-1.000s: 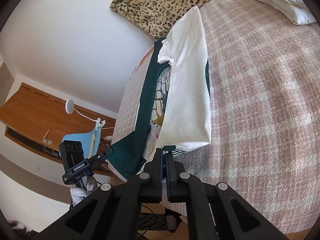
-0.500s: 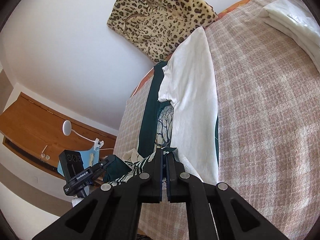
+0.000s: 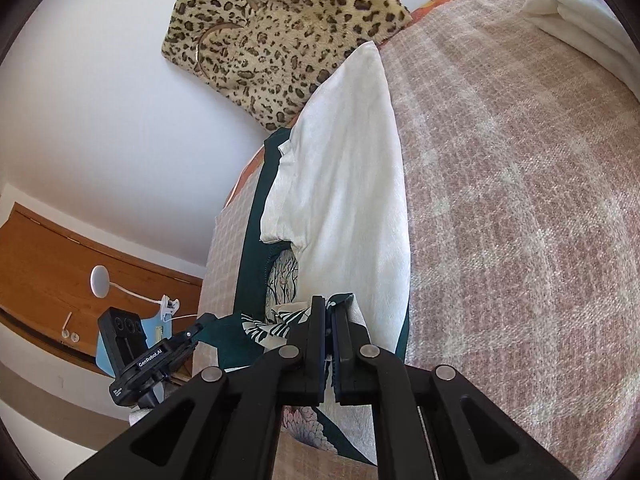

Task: Fold small clothes
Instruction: 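Lift the hem and fold it toward the collar with both grippers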

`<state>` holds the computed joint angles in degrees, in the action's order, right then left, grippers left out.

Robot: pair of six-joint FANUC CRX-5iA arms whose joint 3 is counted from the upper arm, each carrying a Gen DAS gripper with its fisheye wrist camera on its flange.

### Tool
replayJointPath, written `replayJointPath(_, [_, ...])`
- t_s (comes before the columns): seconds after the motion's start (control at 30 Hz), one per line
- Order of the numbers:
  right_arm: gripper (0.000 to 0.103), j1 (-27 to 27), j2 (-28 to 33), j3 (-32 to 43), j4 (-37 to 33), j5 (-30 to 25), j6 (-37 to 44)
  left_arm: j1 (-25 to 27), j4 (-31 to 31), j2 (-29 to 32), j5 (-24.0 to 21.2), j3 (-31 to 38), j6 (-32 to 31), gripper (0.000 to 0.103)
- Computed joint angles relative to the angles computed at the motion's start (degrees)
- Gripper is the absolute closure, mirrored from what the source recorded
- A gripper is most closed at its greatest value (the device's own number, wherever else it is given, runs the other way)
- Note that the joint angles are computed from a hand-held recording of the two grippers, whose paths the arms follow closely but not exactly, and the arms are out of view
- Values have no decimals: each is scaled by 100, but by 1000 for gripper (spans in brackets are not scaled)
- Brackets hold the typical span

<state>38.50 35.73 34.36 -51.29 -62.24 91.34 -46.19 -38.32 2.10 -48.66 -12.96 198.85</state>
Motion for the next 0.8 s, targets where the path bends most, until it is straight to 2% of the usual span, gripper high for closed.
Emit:
replayJointPath(0.4, [101,-129,375,430,-133,-34,-248,394,197,140,-4,-1,-221,100])
replayJointPath(0.5, [83,-144,353,484,-83,-8,-223,479,397,115,-346,68,-287,86])
replayJointPath(0.53, [63,-120,271,407,22,134,-238,479,406,89,-479,88,-258,78])
replayJointPath(0.57, [58,-82,154,279,168,325,-244,428,306,32,-557,79,-133,76])
replayJointPath(0.7, [62,101,-148,31,603,655,199,173,7,-60,-941,180,-63,76])
replayJointPath(0.8, [62,441,-286,-100,1377,768,401,142,137,-17,-885,217,-474,76])
